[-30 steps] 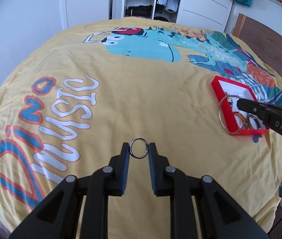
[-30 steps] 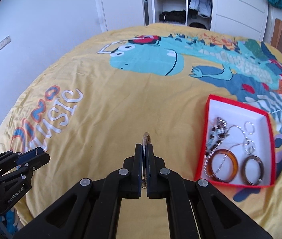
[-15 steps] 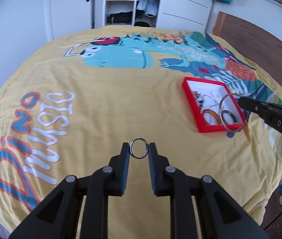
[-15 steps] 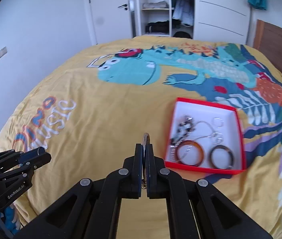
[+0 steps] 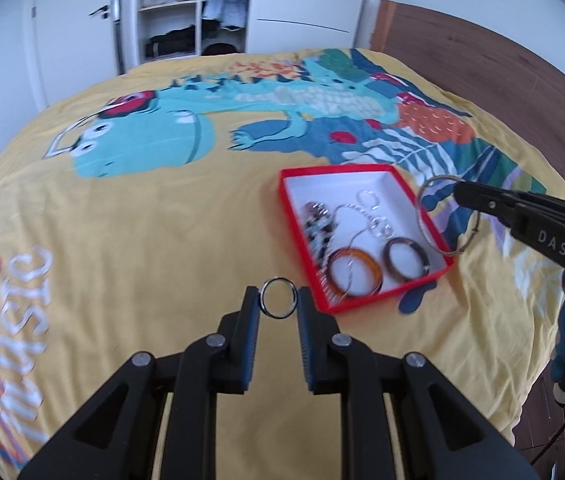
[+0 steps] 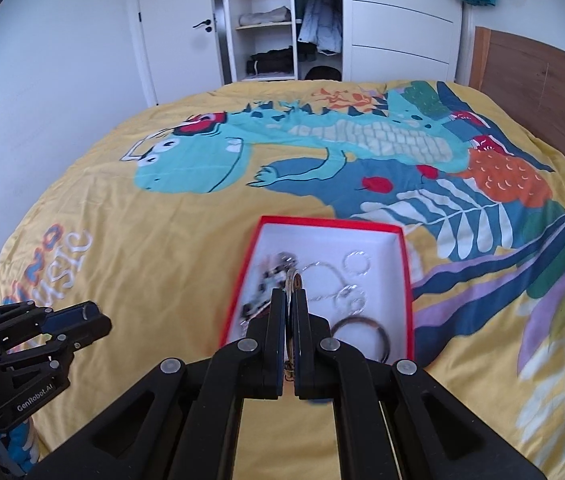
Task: Organize jewelry
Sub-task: 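Carry the ring and hoop into the red box and open both tools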
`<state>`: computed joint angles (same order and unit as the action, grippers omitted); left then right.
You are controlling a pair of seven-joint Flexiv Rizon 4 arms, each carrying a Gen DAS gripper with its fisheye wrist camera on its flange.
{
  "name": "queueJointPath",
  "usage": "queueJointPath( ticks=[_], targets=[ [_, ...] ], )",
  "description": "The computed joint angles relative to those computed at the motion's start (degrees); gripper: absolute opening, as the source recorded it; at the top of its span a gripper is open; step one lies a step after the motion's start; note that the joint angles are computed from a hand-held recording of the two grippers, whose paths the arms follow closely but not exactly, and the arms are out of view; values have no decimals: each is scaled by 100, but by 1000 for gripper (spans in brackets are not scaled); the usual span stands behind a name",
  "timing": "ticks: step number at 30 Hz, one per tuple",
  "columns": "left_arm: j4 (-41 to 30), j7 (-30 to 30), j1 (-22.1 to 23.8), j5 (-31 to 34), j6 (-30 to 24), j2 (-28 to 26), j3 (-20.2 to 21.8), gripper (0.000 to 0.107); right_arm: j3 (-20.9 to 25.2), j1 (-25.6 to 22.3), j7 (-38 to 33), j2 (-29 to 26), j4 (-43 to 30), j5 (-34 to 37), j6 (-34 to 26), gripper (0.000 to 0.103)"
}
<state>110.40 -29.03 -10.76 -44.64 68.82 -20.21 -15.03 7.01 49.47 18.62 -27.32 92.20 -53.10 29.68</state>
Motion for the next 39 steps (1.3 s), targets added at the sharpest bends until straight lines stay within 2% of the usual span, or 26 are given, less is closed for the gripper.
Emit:
queueJointPath(
  ticks=[11, 20, 26, 34, 39],
  targets=[
    [-2277, -1376, -737, 1789, -287, -1742, 132, 17, -401, -869, 302, -104, 627, -515, 1696, 3],
    [-4013, -2352, -1194, 2665, -939, -2931, 381, 17, -830, -1295, 1516, -270, 1134, -1281, 2903, 3],
    [-4523, -2586, -1314, 2915, -1234, -3326, 403, 17, -842, -1472, 2016, -201, 1522, -1578, 3020, 3],
    [-4962, -2945, -1379, 3047, -1548, -3655, 491, 17, -697, -1617, 1702, -304, 1640, -1228, 3059, 4],
    [-5083, -3113, -1374, 3080, -1679, -3739, 514, 18, -639, -1560, 1138, -421, 1501, -760, 2872, 4]
  ],
)
